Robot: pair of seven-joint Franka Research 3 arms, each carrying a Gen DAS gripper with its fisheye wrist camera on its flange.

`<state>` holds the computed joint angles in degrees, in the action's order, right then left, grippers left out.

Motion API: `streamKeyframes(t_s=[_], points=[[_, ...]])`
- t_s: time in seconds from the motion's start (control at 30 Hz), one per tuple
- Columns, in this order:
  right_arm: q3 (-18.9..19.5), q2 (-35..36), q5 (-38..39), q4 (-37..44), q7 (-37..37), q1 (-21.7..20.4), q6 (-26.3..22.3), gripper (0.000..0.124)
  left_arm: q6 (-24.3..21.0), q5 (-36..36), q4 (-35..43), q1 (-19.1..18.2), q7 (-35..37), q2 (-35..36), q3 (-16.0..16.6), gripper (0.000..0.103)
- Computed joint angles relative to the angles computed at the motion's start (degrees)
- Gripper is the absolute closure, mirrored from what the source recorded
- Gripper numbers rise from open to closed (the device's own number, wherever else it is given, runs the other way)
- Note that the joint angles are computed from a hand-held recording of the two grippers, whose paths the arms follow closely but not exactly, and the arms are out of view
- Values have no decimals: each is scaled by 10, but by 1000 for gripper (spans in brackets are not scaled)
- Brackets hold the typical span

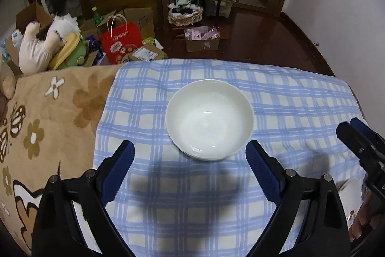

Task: Organize plates and bowls
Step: 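Move the left tool to the plain white bowl while the right tool approaches another white bowl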

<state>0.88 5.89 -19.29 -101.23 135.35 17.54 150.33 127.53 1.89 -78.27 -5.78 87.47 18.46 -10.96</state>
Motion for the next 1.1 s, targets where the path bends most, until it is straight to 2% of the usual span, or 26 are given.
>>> streamKeyframes(t_s=[0.33, 0.53, 0.67, 0.83, 0.97, 1.1], points=[[-8, 117, 90, 123, -79, 12, -22, 35, -15, -17, 45, 7, -33, 54, 2, 11], [-11, 167, 156, 168, -111, 16, -36, 35, -46, -3, 82, 7, -53, 90, 8, 11], [-23, 205, 159, 215, -114, 26, -79, 36, -61, 6, 101, 5, -58, 110, 8, 11], [-19, 226, 195, 231, -132, 16, -90, 41, -83, 11, 127, 2, -55, 134, 6, 12], [-18, 237, 213, 243, -138, 13, -102, 49, -97, 13, 138, 0, -63, 147, 8, 17], [-20, 248, 224, 254, -136, 12, -110, 50, -110, 3, 147, 4, -65, 155, 5, 25]])
